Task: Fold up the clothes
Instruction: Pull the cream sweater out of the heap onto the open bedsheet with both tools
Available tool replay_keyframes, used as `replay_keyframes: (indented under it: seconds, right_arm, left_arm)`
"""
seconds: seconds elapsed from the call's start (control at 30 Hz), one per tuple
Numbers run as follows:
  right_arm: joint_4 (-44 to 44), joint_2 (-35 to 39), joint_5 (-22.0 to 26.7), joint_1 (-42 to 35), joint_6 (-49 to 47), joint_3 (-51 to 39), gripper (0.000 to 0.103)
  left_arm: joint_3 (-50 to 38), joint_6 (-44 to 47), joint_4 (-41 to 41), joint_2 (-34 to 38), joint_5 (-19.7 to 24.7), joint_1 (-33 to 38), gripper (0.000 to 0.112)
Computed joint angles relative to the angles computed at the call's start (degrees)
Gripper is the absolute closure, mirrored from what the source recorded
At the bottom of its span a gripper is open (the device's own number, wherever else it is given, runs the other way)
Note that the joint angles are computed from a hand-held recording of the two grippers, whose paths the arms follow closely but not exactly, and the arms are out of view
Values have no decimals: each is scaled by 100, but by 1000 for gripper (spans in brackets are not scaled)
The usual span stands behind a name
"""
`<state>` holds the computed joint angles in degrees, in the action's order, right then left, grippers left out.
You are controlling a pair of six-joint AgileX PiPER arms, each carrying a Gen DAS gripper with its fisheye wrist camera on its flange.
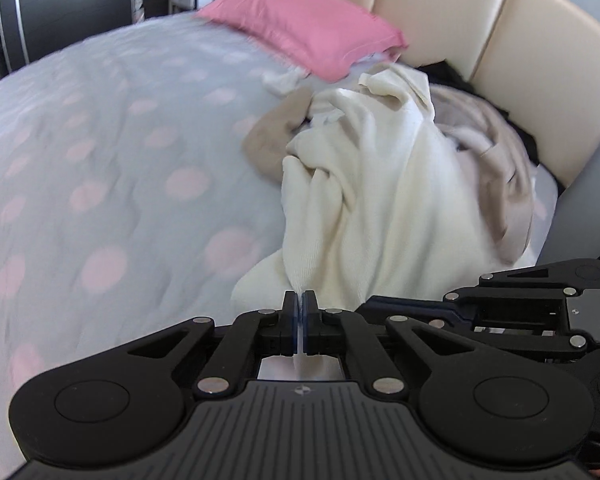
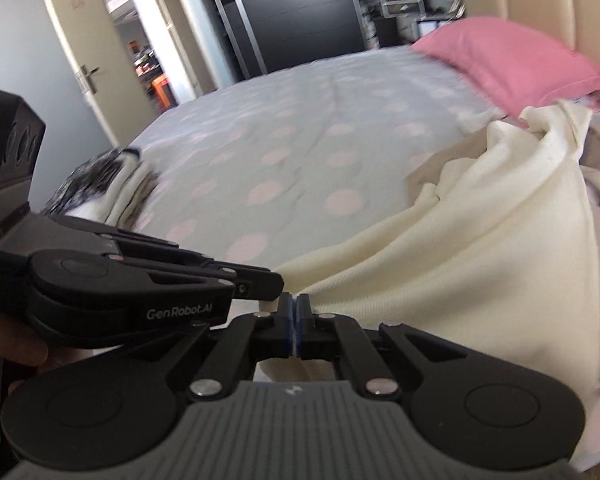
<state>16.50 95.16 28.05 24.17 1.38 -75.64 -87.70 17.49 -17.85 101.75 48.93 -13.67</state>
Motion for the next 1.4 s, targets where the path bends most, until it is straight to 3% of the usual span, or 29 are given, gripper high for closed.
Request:
replay_keyframes:
  seconds: [0.17, 0.27, 0.33, 0.4, 0.43, 0.57, 0.7, 0.83, 0.97, 1.07, 1.13, 1.17, 1.27, 1.4]
  right_arm:
    - [-893, 68, 74, 381, 889, 181, 95]
    - [-1525, -102, 27, 398, 1448, 409, 74]
    - [-2013, -176, 21, 343, 1943, 548, 60]
    - [-2655, -113, 82, 294, 2659, 571, 52]
    - [-3038, 18, 144, 269, 3041, 515, 45]
    - [-4151, 630, 614, 147, 4068, 137, 30]
    - [-3710, 1170, 775, -182, 3828, -197, 25]
    - [-2742, 1679, 811, -500, 3228, -491, 25]
    - [-2228, 2101, 809, -625, 2891, -724, 26]
    - [-3036, 2198, 867, -409, 3326, -802, 53]
    - [-3269, 2141, 801, -323, 3351, -732, 87]
    - [-3133, 2108, 728, -336, 3214, -702, 93]
    - [-2759, 2015, 621, -319, 2856, -667, 97]
    - [-1683, 1690, 307, -268, 1883, -494, 97]
  left_arm:
    - [570, 277, -262, -152, -162, 299, 111]
    - [845, 379, -440, -256, -388, 385, 107]
    - [984, 412, -515, -287, -556, 400, 90]
    - [1121, 450, -596, -315, -723, 416, 57]
    - [1157, 415, -549, -275, -859, 357, 51]
    - [1102, 72, -171, 109, -1052, 135, 49]
    - [917, -150, -153, 683, -875, 94, 49]
    - [823, -288, -299, 1159, -748, 136, 49]
    - [1007, -158, -552, 1254, -961, 190, 51]
    - [1186, 8, -670, 1186, -1120, 226, 71]
    - [1305, 107, -748, 1115, -1203, 257, 83]
    - [1365, 147, -785, 1065, -1233, 277, 88]
    - [1626, 42, -635, 729, -1369, 287, 99]
    - [2075, -134, -218, 123, -1645, 354, 102]
